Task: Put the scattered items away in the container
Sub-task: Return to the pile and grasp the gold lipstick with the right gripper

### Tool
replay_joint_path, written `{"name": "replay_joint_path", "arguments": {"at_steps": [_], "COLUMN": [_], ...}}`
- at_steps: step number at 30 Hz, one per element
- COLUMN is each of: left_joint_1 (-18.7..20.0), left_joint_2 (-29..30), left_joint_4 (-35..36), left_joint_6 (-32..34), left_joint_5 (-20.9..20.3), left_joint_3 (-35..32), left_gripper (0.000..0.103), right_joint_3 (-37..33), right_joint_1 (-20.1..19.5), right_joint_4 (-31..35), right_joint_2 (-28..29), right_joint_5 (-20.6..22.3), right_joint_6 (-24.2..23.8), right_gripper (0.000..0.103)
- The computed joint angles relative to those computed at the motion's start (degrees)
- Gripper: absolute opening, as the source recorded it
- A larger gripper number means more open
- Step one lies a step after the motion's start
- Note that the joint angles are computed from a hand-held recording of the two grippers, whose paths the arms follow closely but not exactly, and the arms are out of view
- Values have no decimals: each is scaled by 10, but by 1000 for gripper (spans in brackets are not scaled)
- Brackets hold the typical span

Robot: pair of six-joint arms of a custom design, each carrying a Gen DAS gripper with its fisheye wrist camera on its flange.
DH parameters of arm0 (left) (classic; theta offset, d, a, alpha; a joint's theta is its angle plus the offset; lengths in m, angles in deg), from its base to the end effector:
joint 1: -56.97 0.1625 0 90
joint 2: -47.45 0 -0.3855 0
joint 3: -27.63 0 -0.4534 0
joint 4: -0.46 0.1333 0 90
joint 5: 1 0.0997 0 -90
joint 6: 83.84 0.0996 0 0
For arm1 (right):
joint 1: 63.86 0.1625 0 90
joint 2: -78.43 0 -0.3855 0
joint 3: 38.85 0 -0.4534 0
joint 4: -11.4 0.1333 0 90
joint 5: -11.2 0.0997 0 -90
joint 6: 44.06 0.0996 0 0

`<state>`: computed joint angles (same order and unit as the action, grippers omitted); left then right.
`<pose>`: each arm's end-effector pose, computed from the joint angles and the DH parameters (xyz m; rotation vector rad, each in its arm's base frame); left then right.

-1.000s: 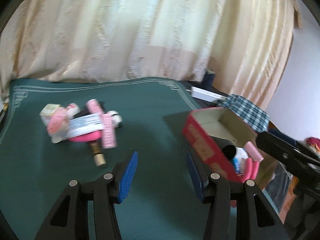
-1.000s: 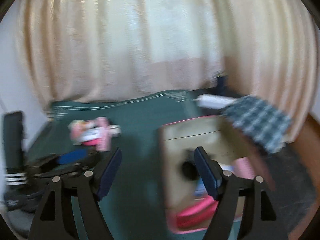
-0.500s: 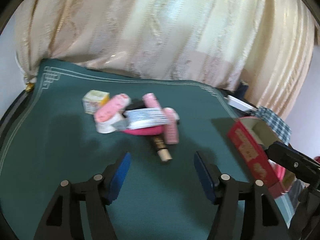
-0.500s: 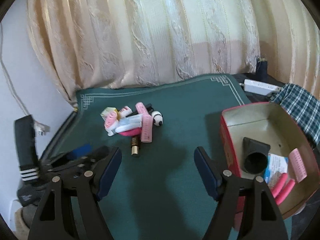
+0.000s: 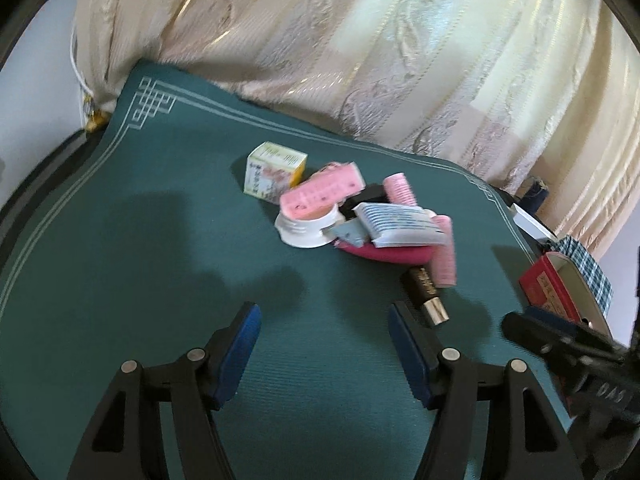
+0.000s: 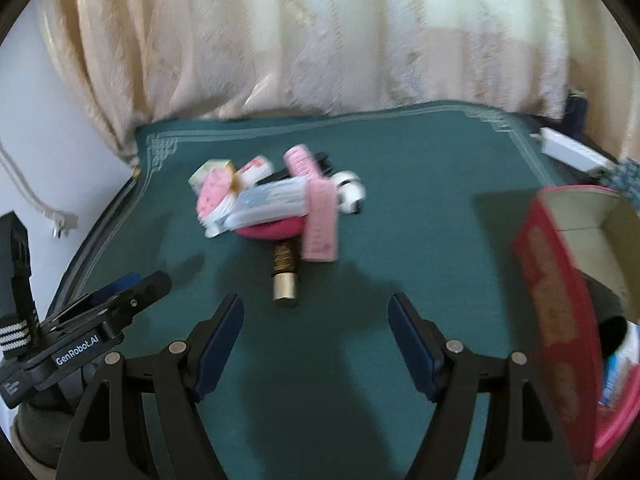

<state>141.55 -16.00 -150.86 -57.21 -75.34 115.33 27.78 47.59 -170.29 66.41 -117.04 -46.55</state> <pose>0.0912 -0.7350 0.3047 0.6135 2.5780 -0.8054 0.3469 -0.6871 -0.1291 0.2276 -2.4362 0.9427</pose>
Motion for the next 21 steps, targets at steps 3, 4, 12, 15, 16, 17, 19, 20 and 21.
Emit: {"name": "replay_joint_path", "arguments": {"at_steps": [3, 4, 12, 15, 16, 17, 19, 20, 21], "left_joint_1": [7, 9, 18, 18, 19, 18, 19, 18, 17], "left_joint_2": [10, 12, 21, 23, 24, 26, 29, 30, 32], "left_joint_4": [11, 14, 29, 25, 24, 24, 28, 29, 29], "left_joint_6": [-8, -9, -18, -16, -15, -17, -21, -24, -26], "left_joint_5": [-1, -2, -7, -6, -4, -1, 4, 7, 9], "left_joint_3": [-13, -17, -33, -34, -34, -36, -39, -41, -42], "left_gripper": [68, 68, 67, 67, 67, 68, 67, 67, 68], "right_joint_3": [-42, -60, -188, -222, -226, -223, -196, -182, -165], "right_joint_1": [-6, -8, -19, -21, -21, -21, -23, -24, -24], "right_joint_4": [50, 65, 136, 133, 131, 126, 111, 105, 96], "right_joint_2": [24, 34, 105, 130, 133, 132, 116, 108, 98], "right_joint_5": [23, 21, -9, -28, -32, -30, -24, -24, -22], "right_joint_6": [-5, -8, -35, -58, -63, -65, -59, -55, -51], "right_gripper": [52, 49, 41, 26, 22, 22, 22, 22, 22]}}
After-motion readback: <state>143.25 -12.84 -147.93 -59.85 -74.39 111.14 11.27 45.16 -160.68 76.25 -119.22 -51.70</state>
